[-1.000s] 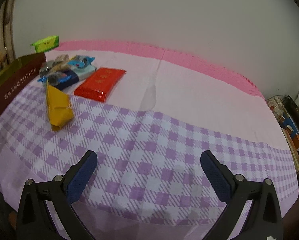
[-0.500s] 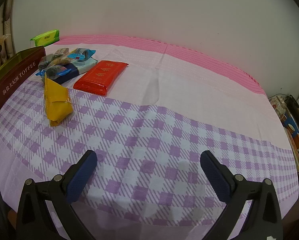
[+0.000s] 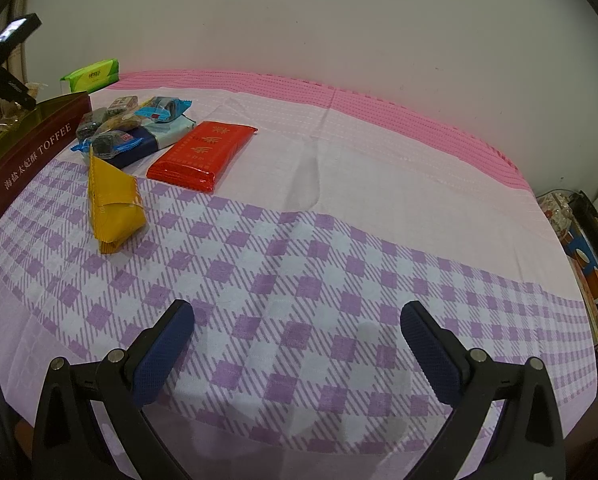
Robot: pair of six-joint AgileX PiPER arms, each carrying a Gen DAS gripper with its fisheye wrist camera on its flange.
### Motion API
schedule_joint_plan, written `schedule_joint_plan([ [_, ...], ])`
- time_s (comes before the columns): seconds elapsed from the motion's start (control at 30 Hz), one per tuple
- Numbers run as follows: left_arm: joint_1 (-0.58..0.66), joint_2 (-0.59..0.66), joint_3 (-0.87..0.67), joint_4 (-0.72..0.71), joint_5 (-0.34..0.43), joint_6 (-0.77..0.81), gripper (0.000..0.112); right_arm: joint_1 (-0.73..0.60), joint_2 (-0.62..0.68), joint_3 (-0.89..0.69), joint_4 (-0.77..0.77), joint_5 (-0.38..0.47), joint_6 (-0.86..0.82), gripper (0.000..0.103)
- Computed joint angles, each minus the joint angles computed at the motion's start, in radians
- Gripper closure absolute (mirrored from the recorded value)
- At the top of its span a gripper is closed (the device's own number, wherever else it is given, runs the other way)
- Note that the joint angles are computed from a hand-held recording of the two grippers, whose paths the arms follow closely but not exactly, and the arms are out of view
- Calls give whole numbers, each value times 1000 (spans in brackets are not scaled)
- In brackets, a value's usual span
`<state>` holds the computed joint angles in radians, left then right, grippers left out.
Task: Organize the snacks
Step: 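Carry the peanut candy bag with the left gripper into the gold tin and release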
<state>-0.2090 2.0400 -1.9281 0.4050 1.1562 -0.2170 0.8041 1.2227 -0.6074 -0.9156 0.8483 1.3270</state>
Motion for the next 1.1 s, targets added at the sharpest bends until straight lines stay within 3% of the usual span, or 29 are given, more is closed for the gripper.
schedule_joint_plan([
  [0.17,16,60,-55,-22,8,30,68,1,-3,1,2,1,-2,1],
  [0.37,8,53,-40,-12,-19,18,56,-1,-2,1,2,0,-3,1],
  [0.43,4,20,-4,-3,-46,2,44,1,-8,2,5,4,-6,1],
  [0.57,12,-66,66,-40,-88,-5,42,19,-9,6,-23,8,13,1],
  [0.7,-6,-226,229,-33,-139,-94,41,123,-78,25,-108,22,78,1],
  [0.83,-67,-421,429,20,-162,-225,35,49,-123,2,-1,-145,-26,7],
  [0.9,-95,-498,493,20,-140,-269,31,-17,-95,-35,96,-234,-131,28],
  [0.97,-114,-569,551,4,-122,-305,30,-29,-50,-74,133,-266,-172,39],
  [1.1,-137,-690,654,-11,-103,-353,30,-82,43,-165,262,-347,-337,40],
])
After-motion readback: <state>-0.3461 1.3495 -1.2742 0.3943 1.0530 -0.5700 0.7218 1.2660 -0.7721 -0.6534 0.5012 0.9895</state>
